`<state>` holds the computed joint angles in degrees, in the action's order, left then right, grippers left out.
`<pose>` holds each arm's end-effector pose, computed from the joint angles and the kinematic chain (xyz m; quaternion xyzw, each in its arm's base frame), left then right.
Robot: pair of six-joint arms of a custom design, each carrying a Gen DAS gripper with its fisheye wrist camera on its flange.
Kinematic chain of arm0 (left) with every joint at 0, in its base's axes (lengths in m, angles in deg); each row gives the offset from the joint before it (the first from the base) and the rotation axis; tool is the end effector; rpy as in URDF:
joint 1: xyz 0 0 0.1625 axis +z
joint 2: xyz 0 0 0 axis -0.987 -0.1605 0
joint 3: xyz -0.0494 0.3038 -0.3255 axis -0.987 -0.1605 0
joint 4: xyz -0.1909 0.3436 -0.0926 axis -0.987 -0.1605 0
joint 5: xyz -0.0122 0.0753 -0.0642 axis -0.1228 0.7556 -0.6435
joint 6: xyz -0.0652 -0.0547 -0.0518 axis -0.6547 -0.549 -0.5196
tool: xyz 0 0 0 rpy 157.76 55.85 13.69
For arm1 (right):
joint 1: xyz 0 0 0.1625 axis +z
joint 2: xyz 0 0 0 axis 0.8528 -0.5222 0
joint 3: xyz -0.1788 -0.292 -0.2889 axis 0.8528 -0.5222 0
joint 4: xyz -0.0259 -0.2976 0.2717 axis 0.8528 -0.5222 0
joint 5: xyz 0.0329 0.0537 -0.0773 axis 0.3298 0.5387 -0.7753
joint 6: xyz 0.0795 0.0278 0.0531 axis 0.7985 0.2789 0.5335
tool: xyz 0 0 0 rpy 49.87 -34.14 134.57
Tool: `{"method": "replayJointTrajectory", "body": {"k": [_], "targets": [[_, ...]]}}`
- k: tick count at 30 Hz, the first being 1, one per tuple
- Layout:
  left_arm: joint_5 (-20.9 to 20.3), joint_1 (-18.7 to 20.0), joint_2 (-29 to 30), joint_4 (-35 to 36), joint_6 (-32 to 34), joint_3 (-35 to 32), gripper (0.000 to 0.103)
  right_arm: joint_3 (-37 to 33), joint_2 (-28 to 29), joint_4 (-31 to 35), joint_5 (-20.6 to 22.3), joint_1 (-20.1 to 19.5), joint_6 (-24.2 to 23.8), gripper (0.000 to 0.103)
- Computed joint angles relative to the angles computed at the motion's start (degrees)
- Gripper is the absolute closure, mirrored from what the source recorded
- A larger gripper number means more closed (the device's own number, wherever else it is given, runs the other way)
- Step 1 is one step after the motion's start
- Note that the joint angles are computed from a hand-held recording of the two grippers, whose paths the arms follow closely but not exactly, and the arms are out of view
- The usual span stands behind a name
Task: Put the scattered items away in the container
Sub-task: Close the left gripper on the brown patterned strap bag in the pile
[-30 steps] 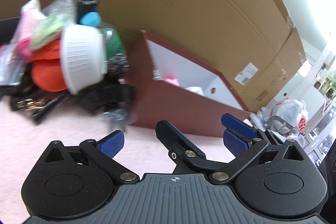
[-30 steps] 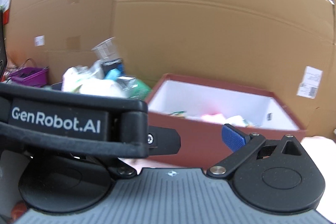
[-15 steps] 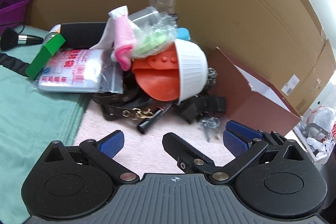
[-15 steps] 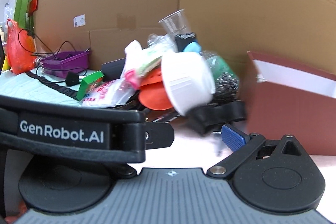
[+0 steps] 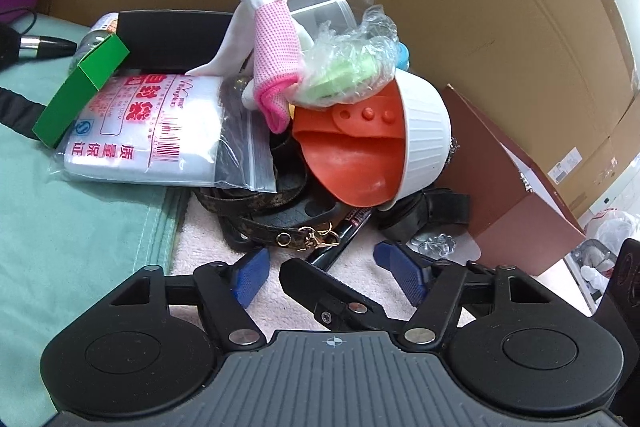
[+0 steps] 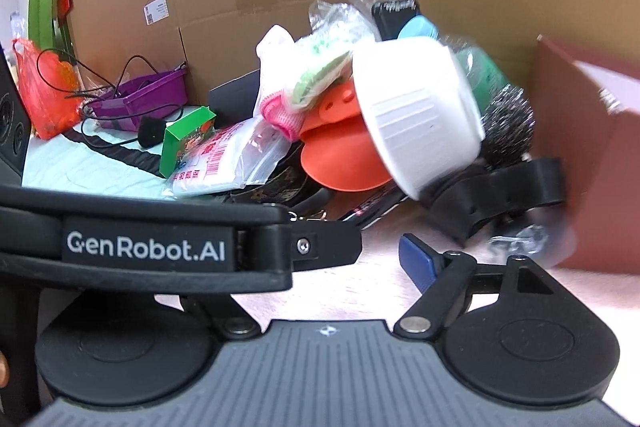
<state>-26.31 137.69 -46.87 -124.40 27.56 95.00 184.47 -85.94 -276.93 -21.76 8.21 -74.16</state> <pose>-0.2740 -0.7301 -0.1888 0.1566 0.9232 -0.3463 0.0578 -0.1296 -0.6852 0.1905 0.2932 -0.8573 0.3727 0.2003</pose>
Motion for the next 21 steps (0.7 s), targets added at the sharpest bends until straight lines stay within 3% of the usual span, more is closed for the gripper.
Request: {"method": "replayJointTrajectory", "body": {"k": [4, 10, 21], "targets": [[-0.19, 0.18, -0.75, 0.85, -0.81, 0.61, 0.030, -0.52, 0.25, 1.88, 0.61, 0.44, -0.44, 0.029], [1.13, -0.37, -1.52, -2.21, -1.18, 2.77, 0.029, 0.78, 0.73, -1.17, 1.63, 0.83, -2.73, 0.036], [0.18, 1.71, -0.60, -1.87, -4.96, 0.40, 0.023, -0.10, 2.00, -2.67, 2.10, 1.46, -3.96, 0.038]]}}
